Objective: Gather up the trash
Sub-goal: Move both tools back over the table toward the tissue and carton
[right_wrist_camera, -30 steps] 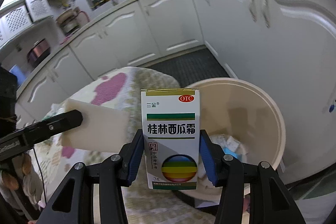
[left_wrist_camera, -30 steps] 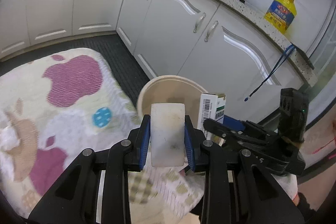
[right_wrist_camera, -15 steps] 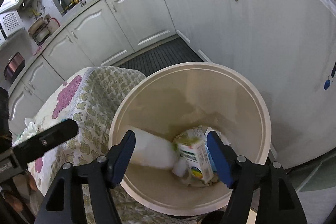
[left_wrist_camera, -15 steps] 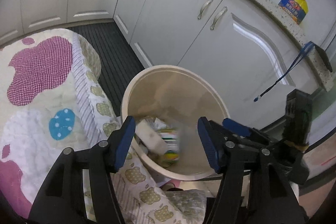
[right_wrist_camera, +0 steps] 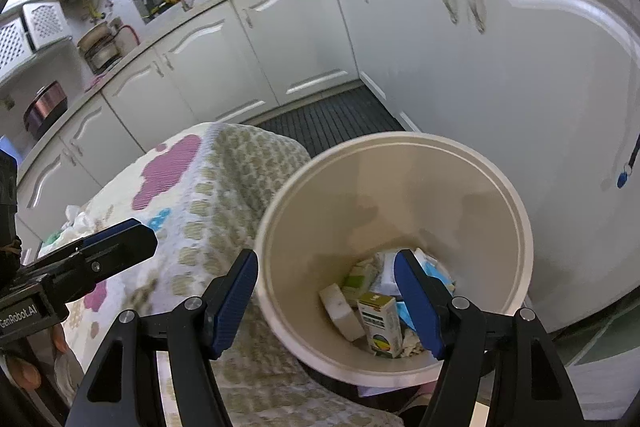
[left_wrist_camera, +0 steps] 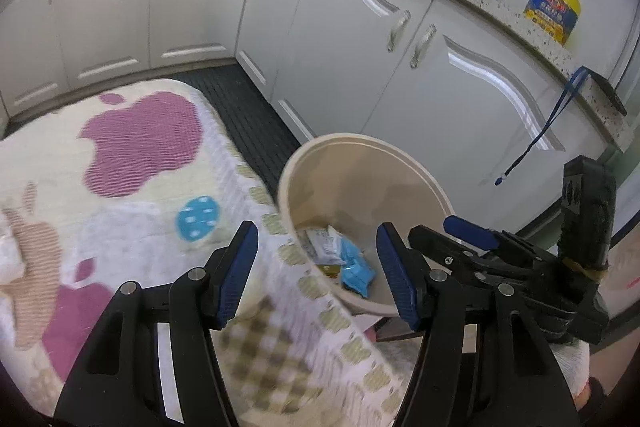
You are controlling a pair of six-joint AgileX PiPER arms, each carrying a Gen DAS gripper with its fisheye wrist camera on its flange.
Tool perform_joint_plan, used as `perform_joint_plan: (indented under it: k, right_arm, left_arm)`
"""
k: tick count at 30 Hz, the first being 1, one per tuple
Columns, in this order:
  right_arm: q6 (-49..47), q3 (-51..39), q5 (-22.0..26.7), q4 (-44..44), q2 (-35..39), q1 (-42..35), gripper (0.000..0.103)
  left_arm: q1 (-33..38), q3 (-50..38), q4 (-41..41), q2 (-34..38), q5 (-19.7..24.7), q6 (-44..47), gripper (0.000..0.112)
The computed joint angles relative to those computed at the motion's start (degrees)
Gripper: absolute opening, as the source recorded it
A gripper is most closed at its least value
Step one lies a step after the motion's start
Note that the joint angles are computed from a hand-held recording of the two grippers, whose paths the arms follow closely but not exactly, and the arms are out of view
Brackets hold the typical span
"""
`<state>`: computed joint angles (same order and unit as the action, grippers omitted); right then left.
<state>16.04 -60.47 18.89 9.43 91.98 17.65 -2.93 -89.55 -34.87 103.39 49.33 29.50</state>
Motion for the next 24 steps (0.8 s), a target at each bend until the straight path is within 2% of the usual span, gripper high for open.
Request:
perform_joint_plan:
  k: [4,12,19,24]
  right_arm:
    - [7.01,-0.51,-0.44,-6.61,-1.14,3.24,0.068]
    - [13.51,-4.52,1.52,-13.11,-0.02,8.95,0.070]
    - [15.01,-9.93,3.45,-14.68,1.95,13.71,0.073]
    - [13.74,-15.04,5.24,-14.13,4.44,17.35,0.074]
  left_arm:
    - [2.42,3.77,-0.04,-3.81,-1.01,1.99,0.060]
    - [8.08,8.86,-1.10,-9.03,-1.68,6.16,0.060]
    - [14.32,11.23,-3.07,-11.99,0.49,9.59,0.060]
    - [21.24,12.55,-5.03,-13.69,4.34,13.46,0.060]
